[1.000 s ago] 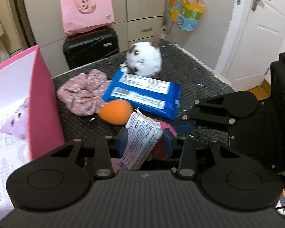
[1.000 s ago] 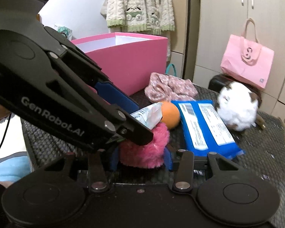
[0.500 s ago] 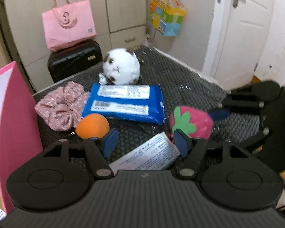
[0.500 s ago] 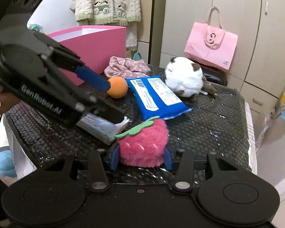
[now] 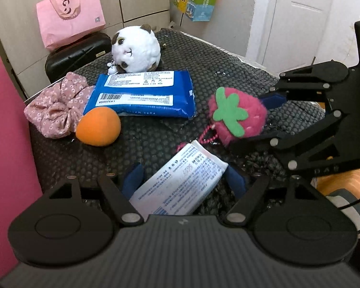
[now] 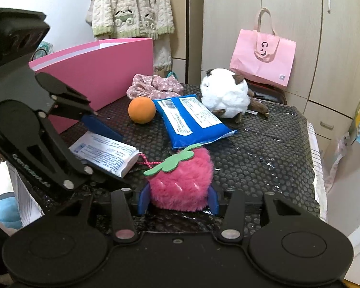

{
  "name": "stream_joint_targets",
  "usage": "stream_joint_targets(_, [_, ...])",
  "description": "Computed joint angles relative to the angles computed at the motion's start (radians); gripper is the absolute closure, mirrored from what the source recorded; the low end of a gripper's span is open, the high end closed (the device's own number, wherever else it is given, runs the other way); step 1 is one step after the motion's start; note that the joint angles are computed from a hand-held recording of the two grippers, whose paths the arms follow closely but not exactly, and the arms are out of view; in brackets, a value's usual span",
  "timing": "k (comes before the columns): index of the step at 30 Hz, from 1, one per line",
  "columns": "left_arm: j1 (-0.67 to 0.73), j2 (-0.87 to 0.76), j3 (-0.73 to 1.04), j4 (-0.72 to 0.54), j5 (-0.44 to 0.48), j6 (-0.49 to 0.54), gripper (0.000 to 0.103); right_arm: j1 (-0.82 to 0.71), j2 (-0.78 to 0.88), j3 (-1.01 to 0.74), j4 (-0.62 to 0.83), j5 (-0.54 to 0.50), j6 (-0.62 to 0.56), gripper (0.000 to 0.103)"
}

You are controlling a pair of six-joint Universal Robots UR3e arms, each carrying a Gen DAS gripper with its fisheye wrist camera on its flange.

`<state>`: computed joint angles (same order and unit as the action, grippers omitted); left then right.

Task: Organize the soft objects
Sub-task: 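Lift the white packet with the left tool while the right tool lifts the strawberry plush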

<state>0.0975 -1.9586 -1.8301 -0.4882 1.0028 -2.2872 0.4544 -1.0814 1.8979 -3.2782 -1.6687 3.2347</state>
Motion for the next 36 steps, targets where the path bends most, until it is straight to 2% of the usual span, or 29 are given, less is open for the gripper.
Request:
stream_joint_targets(4, [0.008,0.017,-0.018,-0.005,0.009,0.007,0.016,0.003,0.002,0.0,-0.008,-0.013,0.008,0.05])
stream_joint_targets(6, [0.014,0.03,-0.055,0.03,0.008,0.048,0.015,0.009,0.003,0.001,-0.011,-0.021,0.013,0.05])
stream_joint_targets(8, [0.02,0.039,-0.073,0.046,0.011,0.047,0.016,0.012,0.005,0.002,-0.014,-0.027,0.019,0.05])
stream_joint_targets(10, [0.029,0.048,-0.063,0.016,0.01,0.02,0.032,0.013,0.007,0.004,-0.017,-0.029,0.025,0.05])
stream_joint_targets(12, [0.043,0.067,-0.07,0.001,-0.005,0.023,0.063,0.014,0.009,0.006,-0.022,-0.032,0.032,0.05])
stream_joint_targets(15, [0.058,0.076,-0.049,-0.055,-0.016,-0.026,0.064,0.019,0.009,0.005,-0.024,-0.041,0.039,0.05])
stream_joint_targets(21, [0.091,0.114,-0.122,0.033,-0.034,-0.073,0.064,0.048,-0.002,-0.007,-0.002,-0.087,0.069,0.051])
stream_joint_targets(27, [0.133,0.219,-0.199,0.02,-0.054,-0.036,0.064,0.09,-0.043,-0.011,0.054,-0.13,0.093,0.051])
stream_joint_targets(32, [0.19,0.331,-0.242,-0.104,-0.084,0.046,0.064,0.148,-0.087,-0.023,0.122,-0.172,0.127,0.051])
stream_joint_targets(36, [0.25,0.429,-0.301,-0.16,-0.102,0.096,0.064,0.182,-0.112,-0.026,0.153,-0.167,0.157,0.051])
